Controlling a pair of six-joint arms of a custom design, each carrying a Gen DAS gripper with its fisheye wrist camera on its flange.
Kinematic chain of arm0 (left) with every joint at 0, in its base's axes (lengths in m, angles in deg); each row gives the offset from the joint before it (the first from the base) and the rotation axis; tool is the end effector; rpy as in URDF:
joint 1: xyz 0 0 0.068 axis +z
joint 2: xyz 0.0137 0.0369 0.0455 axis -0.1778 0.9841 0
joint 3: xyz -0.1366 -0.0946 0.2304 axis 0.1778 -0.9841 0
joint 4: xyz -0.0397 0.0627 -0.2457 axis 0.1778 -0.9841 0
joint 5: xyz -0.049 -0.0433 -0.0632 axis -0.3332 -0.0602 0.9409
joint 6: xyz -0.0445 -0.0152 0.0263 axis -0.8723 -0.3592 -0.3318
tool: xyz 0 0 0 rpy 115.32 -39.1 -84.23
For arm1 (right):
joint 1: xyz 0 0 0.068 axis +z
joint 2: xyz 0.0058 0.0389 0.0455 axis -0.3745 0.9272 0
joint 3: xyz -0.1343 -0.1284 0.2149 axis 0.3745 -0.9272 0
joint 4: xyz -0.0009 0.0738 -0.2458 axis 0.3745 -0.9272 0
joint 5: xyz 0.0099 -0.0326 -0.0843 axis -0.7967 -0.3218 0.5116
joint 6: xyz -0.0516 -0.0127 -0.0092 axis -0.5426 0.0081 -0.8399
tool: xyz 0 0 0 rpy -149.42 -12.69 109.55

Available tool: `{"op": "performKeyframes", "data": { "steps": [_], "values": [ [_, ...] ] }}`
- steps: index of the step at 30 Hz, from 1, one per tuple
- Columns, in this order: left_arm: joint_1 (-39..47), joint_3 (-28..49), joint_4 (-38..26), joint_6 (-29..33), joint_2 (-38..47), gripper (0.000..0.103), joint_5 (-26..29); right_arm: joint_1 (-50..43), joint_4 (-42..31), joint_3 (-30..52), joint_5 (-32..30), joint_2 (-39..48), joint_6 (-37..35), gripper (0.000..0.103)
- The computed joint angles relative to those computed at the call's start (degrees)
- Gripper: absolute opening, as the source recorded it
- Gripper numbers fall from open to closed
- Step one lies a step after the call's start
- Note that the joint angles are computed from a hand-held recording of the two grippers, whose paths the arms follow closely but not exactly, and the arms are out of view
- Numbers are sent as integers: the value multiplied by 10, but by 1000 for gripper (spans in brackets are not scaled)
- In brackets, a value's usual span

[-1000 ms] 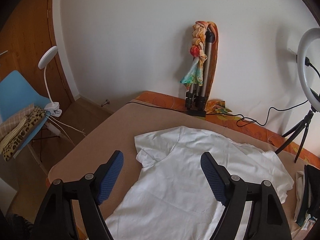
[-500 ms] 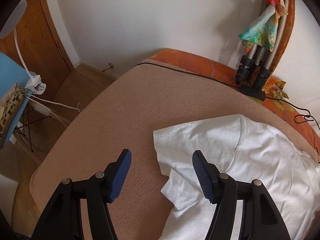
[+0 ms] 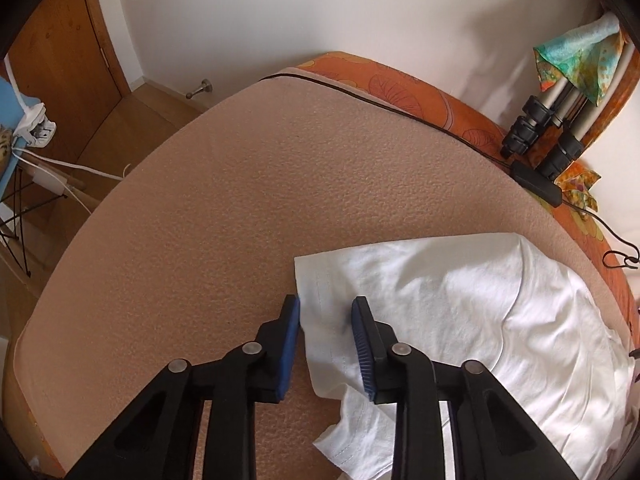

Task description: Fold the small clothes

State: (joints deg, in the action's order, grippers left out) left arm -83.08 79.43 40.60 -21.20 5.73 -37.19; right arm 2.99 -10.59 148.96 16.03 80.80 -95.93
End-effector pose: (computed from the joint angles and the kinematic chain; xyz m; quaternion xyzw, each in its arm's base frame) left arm 0.0720 -0.1812 0.1860 -0.0875 0.9032 -0.2900 0.3041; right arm 0.4470 0.2056 0.1539 -0.2874 0.9288 -0.0030 0.2340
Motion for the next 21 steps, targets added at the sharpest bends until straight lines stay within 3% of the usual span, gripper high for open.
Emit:
{"op": "performKeyframes", "data": {
  "steps": [2, 13, 15, 17, 20, 21],
  "values": [
    [-4, 0, 12, 7, 0, 5, -4, -2, 0, 0, 5, -1, -6, 6],
    [-34, 35, 19, 44, 26, 3, -47, -77, 21, -37, -62, -87, 17, 3],
    [-53, 62, -33, 30, 36, 3, -91, -93, 22, -40, -69, -95, 18, 3],
    [-75, 92, -131, -19, 44, 3, -146, -105, 21, -52, -84, -107, 22, 3],
    [-73, 79, -170, -54, 17, 13, -149, -109, 28, -66, -78, -116, 8, 3],
    [-69, 80, -183, -65, 22, 22, -142, -111, 29, -65, -80, -116, 5, 3]
  ]
}}
